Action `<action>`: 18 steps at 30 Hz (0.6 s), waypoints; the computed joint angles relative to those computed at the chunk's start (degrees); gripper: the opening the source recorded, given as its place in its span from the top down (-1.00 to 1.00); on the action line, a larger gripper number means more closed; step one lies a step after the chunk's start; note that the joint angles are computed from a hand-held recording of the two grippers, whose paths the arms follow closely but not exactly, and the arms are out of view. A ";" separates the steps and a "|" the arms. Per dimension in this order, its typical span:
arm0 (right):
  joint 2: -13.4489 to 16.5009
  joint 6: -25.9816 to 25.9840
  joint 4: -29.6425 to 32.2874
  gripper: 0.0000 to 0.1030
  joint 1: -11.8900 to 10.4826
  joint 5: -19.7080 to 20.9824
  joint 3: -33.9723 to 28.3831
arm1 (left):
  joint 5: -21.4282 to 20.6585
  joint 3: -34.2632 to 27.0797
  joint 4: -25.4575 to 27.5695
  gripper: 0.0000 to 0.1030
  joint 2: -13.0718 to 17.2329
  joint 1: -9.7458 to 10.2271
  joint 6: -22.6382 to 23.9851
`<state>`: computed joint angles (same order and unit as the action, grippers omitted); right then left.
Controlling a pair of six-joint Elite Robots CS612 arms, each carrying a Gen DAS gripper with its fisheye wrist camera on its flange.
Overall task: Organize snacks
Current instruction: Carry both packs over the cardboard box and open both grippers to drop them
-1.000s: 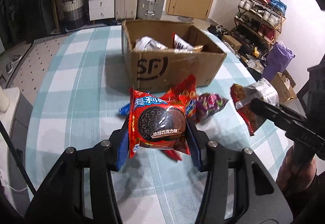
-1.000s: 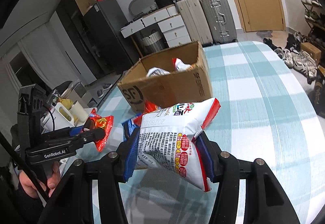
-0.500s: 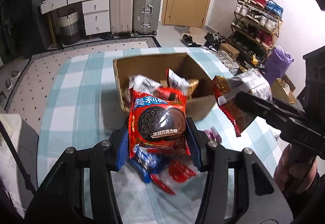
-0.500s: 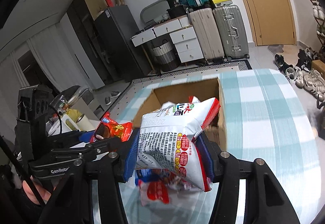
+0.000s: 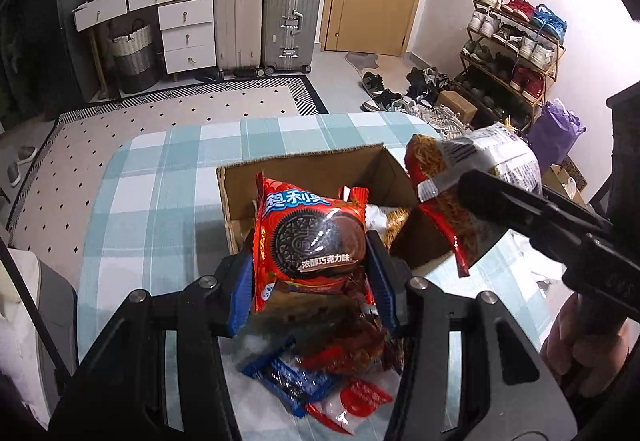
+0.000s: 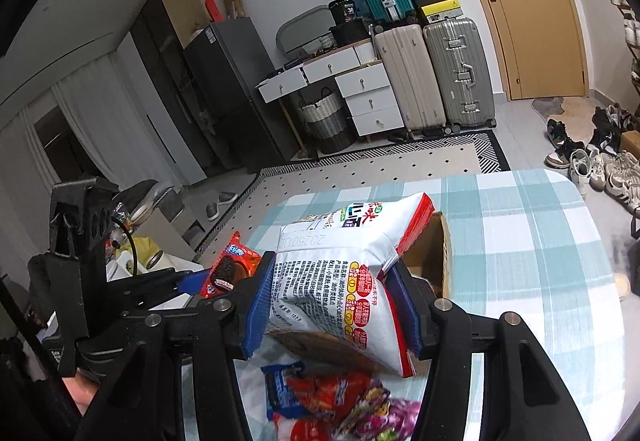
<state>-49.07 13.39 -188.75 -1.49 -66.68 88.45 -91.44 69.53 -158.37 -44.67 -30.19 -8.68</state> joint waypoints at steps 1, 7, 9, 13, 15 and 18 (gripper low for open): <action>0.26 0.13 0.54 -0.05 -0.03 0.21 -0.69 | -0.16 -0.76 0.45 0.09 0.36 0.07 -0.12; 1.86 1.14 1.84 -0.05 -0.36 0.73 -3.82 | 0.17 -5.67 2.74 0.09 2.73 0.36 0.53; 2.24 1.15 2.03 -0.05 -0.35 0.55 -4.51 | 0.33 -7.38 3.37 0.09 3.58 0.47 0.29; 3.14 1.78 3.12 -0.05 -0.48 0.39 -6.22 | 0.59 -10.08 4.38 0.09 5.08 0.67 0.19; 3.56 1.77 3.64 -0.05 -0.47 -0.26 -6.95 | 0.23 -11.05 4.95 0.09 5.73 0.83 -0.14; 4.19 1.26 4.80 -0.06 -0.44 -0.77 -7.92 | -0.12 -12.74 6.35 0.09 6.91 0.99 -0.21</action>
